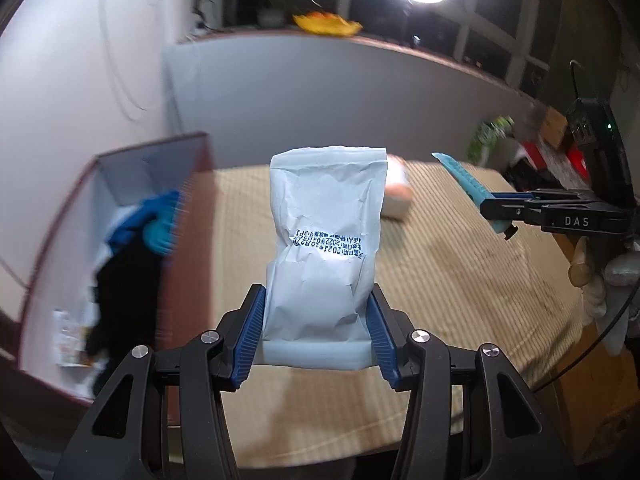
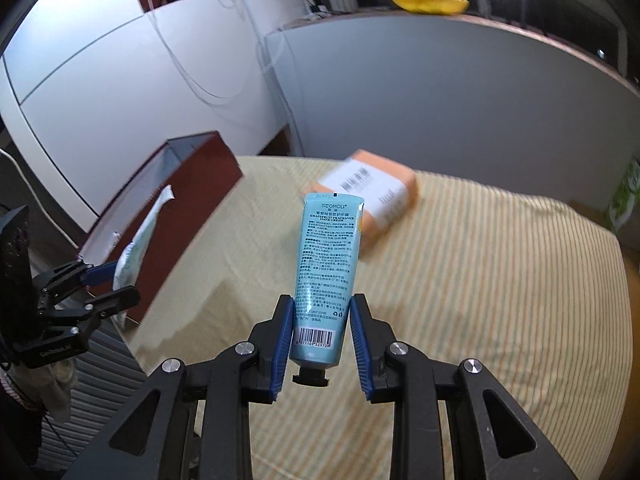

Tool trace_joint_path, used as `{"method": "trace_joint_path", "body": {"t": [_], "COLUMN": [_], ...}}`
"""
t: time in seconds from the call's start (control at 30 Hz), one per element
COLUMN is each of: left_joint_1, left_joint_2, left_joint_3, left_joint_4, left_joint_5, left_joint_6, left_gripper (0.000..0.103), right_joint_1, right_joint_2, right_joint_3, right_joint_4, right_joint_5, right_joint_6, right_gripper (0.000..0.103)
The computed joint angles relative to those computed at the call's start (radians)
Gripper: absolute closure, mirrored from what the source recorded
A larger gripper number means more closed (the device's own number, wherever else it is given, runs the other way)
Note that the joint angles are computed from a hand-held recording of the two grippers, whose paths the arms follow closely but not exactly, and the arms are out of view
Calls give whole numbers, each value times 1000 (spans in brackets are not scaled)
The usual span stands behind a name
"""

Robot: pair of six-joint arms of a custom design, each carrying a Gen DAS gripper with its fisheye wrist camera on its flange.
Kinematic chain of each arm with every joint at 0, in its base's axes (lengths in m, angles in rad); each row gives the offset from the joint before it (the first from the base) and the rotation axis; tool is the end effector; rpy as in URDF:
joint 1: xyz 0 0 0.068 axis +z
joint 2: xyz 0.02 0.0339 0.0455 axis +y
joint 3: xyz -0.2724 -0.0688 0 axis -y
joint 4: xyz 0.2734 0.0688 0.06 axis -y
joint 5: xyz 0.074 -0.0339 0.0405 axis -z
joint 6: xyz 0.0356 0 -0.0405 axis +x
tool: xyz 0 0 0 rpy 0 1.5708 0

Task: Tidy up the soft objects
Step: 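Lift the white packet and light-blue tube off the bed, then carry the packet and tube over the box and open both grippers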

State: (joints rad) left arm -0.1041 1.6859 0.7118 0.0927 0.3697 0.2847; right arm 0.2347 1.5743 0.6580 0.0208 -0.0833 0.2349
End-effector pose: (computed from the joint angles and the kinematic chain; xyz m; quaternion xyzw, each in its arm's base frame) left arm 0.3196 -0.0463 0.1089 0.2397 0.8957 -0.1423 0.3464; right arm 0.2944 0.0734 0.1201 -0.0137 0.9427 0.1152 0.3128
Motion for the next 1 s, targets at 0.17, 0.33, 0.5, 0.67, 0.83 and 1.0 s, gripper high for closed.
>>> {"method": "trace_joint_path", "body": {"t": [0.17,0.33,0.5,0.67,0.83,1.0], "left_joint_1": [145,269,309,321,318,313], "left_joint_2": [-10,32,71,108,148,185], "left_joint_3": [27,63,73,84,116,146], "left_joint_4": [5,26,65,97,104,103], "left_joint_5": [27,29,-12,-35,-51,-65], "left_joint_6": [20,38,56,66,73,70], "left_gripper": [54,54,54,54,54,54], "right_joint_1": [64,128,187,239,277,295], "right_joint_2": [75,201,366,547,759,922], "right_joint_3": [148,351,599,863,1175,1419], "right_joint_4": [-39,-91,-171,-266,-397,-508], "right_joint_5": [13,8,-14,-39,-55,-54], "right_joint_6": [2,0,-10,-16,-21,-33], "right_gripper": [77,77,77,77,77,77]}}
